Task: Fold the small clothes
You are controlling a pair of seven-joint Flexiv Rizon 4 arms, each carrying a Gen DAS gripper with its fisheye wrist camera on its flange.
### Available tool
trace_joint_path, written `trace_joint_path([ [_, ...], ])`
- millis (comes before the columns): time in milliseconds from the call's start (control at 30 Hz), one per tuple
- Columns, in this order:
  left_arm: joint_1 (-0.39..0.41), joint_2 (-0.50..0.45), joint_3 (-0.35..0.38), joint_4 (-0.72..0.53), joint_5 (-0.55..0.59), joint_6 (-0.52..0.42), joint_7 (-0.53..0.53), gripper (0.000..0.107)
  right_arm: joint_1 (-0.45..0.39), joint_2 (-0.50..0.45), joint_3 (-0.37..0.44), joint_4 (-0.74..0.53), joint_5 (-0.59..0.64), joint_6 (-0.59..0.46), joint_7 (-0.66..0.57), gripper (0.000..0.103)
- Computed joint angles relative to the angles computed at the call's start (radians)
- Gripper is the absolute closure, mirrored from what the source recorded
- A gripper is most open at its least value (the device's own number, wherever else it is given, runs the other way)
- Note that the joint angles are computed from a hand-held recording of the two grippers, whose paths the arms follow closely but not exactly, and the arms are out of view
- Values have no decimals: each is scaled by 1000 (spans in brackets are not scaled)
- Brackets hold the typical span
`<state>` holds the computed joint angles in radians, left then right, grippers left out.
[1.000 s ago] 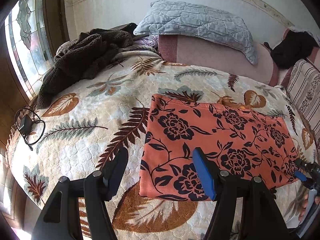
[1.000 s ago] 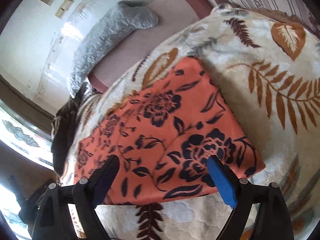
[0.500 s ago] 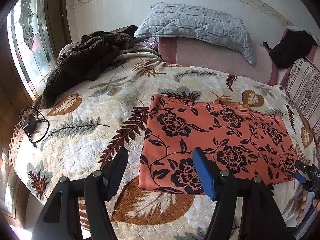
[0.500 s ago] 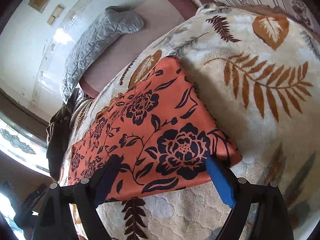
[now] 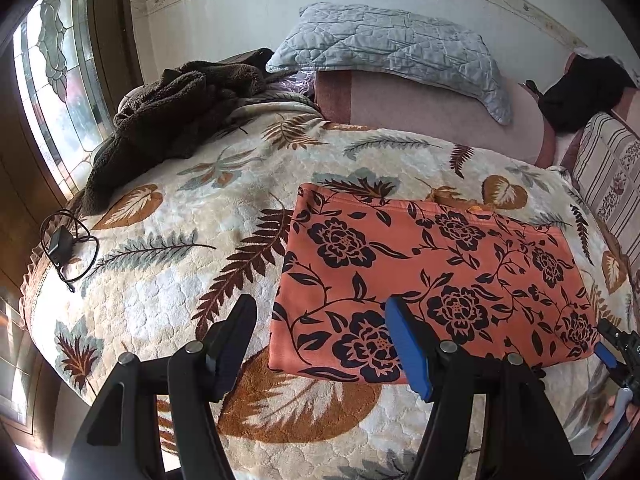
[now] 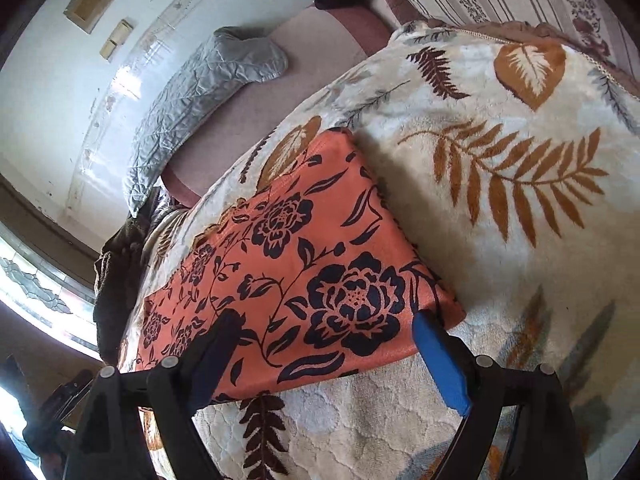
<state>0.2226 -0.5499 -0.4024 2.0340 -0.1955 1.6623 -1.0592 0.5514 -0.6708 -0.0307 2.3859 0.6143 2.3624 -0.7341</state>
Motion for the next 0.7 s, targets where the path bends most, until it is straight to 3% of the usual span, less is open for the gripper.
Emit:
trace_joint_path([
  [67, -10, -4, 6, -2, 2, 6, -3, 39, 26, 12, -7, 9, 13, 0, -19, 14],
  [167, -46, -15, 37, -15, 6, 2, -11, 39, -10, 6, 60, 32, -31, 32, 15, 14],
  [467, -109, -57, 71, -47, 6, -22, -15, 39, -246, -109, 196, 60, -243, 200, 274, 14],
  [633, -130, -89, 81, -70, -4, -24, -27, 39, -263, -124, 178, 58, -292, 237, 352, 13],
  [700, -173, -102, 123, -90, -8, -40, -41, 39, -255, -131, 163, 49, -277, 241, 371, 13],
])
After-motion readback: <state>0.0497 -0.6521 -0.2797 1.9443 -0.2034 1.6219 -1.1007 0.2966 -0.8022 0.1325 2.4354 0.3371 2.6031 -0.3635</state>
